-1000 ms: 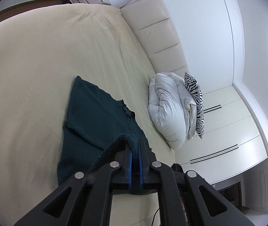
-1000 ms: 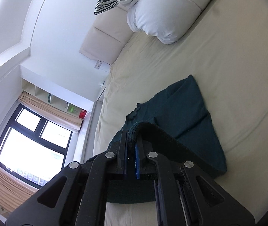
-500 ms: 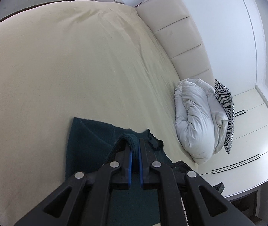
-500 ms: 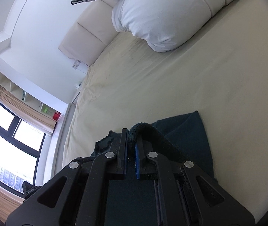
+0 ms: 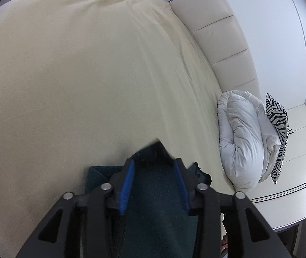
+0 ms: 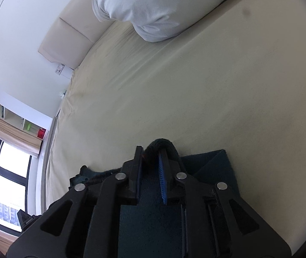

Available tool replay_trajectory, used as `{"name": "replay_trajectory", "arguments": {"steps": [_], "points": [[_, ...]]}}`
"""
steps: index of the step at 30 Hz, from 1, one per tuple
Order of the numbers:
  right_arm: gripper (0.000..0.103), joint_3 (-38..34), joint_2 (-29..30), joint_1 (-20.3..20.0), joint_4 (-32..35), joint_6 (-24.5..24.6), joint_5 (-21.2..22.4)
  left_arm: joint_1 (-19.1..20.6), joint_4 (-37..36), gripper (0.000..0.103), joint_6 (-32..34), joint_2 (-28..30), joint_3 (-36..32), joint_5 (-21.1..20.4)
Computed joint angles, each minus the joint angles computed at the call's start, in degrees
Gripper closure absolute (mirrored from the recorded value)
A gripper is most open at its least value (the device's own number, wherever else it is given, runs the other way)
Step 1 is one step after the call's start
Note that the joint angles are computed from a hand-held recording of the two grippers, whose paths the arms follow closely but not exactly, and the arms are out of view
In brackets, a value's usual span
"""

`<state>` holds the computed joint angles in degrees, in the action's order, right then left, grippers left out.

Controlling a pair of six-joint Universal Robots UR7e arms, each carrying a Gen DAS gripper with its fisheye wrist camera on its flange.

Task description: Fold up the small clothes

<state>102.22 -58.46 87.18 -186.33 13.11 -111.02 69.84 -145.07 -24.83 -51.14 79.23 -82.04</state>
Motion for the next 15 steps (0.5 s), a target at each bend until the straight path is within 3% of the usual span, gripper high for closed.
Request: {"name": "replay_trajectory", "arguments": {"steps": [1,3,7,15], "points": [[0.070,0.59,-0.07,0.33,-1.66,-0.76,-1.20,-0.14,0.01,0.041,-0.43,-0.56,0.36,0.43],[0.058,1.25,-0.56,0.20,-3.38,-0.77,-1.56,-0.37,-1.61,0.040,-0.30,-2.24,2.12,0.10],[0.058,3.73,-3.02,1.14,-3.20,-1.59,-3.11,-2.08,-1.84,0.040,2.30,-6.39,7.10,1.97],[0.058,15.30,-10.12,5.00,-1.12,-8.75,-6.50,-6.38,-4.08,0.040,6.75,-15.85,22.08,7.68]]}}
